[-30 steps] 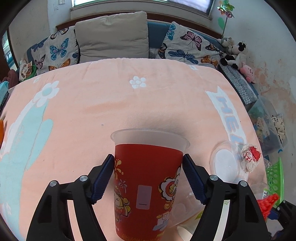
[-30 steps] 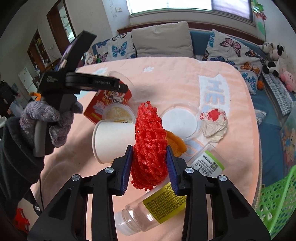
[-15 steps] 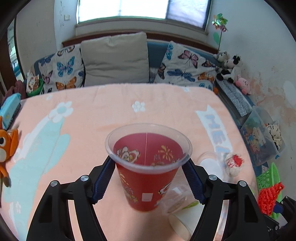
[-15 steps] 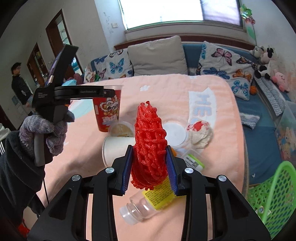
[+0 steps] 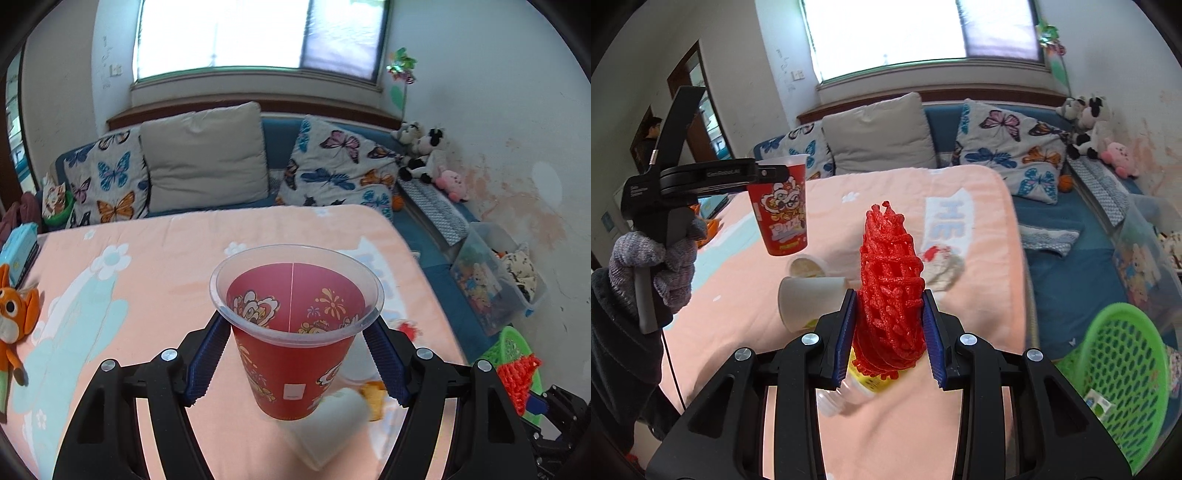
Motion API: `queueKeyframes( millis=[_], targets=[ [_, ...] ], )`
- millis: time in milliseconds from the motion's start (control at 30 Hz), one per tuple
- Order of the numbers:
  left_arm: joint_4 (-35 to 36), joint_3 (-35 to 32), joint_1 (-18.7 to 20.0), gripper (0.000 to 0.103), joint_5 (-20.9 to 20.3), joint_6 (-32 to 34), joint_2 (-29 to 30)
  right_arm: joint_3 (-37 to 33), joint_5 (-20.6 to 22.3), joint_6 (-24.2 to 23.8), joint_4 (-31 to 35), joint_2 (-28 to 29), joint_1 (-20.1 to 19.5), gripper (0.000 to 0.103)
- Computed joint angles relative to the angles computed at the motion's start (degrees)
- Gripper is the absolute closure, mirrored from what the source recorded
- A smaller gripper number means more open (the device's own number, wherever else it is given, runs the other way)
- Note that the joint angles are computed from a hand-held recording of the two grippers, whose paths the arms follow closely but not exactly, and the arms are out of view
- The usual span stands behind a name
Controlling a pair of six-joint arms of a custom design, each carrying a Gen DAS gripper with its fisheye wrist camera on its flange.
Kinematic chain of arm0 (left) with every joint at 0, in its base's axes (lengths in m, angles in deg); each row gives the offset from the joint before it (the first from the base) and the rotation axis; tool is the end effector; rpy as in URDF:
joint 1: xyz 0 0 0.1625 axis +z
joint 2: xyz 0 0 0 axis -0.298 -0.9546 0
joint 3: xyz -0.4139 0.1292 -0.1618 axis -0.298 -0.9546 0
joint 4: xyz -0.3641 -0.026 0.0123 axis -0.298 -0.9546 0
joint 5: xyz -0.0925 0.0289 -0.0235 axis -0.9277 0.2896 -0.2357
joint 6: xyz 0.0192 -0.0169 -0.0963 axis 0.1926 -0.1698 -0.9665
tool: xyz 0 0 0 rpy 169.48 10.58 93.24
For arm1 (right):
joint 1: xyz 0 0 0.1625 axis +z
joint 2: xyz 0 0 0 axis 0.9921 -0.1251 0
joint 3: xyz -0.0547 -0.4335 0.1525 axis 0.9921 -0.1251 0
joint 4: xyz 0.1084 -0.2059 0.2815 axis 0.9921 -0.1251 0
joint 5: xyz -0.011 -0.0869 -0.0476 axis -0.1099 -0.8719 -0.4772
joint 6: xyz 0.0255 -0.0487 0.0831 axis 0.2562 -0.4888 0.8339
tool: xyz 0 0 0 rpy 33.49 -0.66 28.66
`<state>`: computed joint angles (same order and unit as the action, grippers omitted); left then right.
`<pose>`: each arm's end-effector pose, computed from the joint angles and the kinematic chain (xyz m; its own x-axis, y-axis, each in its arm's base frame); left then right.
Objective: Collect trash
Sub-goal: 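Carry the red cup and red netting over the green basket with both grippers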
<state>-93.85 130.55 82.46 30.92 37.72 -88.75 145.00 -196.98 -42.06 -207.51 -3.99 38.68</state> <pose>-0.0605 -0.5896 0.3747 -0.7626 0.1869 -0.6193 0.5527 0.6857 -0.4736 0.3689 -0.4574 0.0035 -0.7895 -0.2451 0.5627 -0.5685 0.6374 -0.5201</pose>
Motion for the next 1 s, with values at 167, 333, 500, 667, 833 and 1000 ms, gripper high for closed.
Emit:
queueKeyframes(
  millis=[167, 333, 500, 667, 833, 1000],
  targets=[
    [-0.36, 2.09, -2.81, 0.032, -0.88, -0.71, -0.34, 4.54, -2.01, 0.49, -4.36, -1.64, -0.1, 0.067],
    [-0.89, 4.76, -5.58, 0.032, -2.27, -1.73, -0.26, 8.13, -4.23, 0.91, -7.83, -3.11, -0.45, 0.067],
    [-1.64, 7.02, -8.24, 0.032, -3.72, -2.72, 0.59, 12.15, -6.57, 1.1, -11.86, -4.97, -1.05, 0.067],
    [-2.05, 8.62, -10.53, 0.032, -5.25, -3.77, 2.18, 15.87, -9.53, 1.14, -15.94, -6.41, -1.81, 0.067],
    [-2.22, 9.81, -12.46, 0.032, -6.76, -5.15, 4.3, 19.58, -11.55, 1.02, -20.06, -7.46, -3.25, 0.067],
    [-1.97, 10.3, -13.93, 0.032, -7.7, -6.07, 6.33, 23.48, -13.48, 2.17, -23.75, -8.68, -5.01, 0.067]
  ],
)
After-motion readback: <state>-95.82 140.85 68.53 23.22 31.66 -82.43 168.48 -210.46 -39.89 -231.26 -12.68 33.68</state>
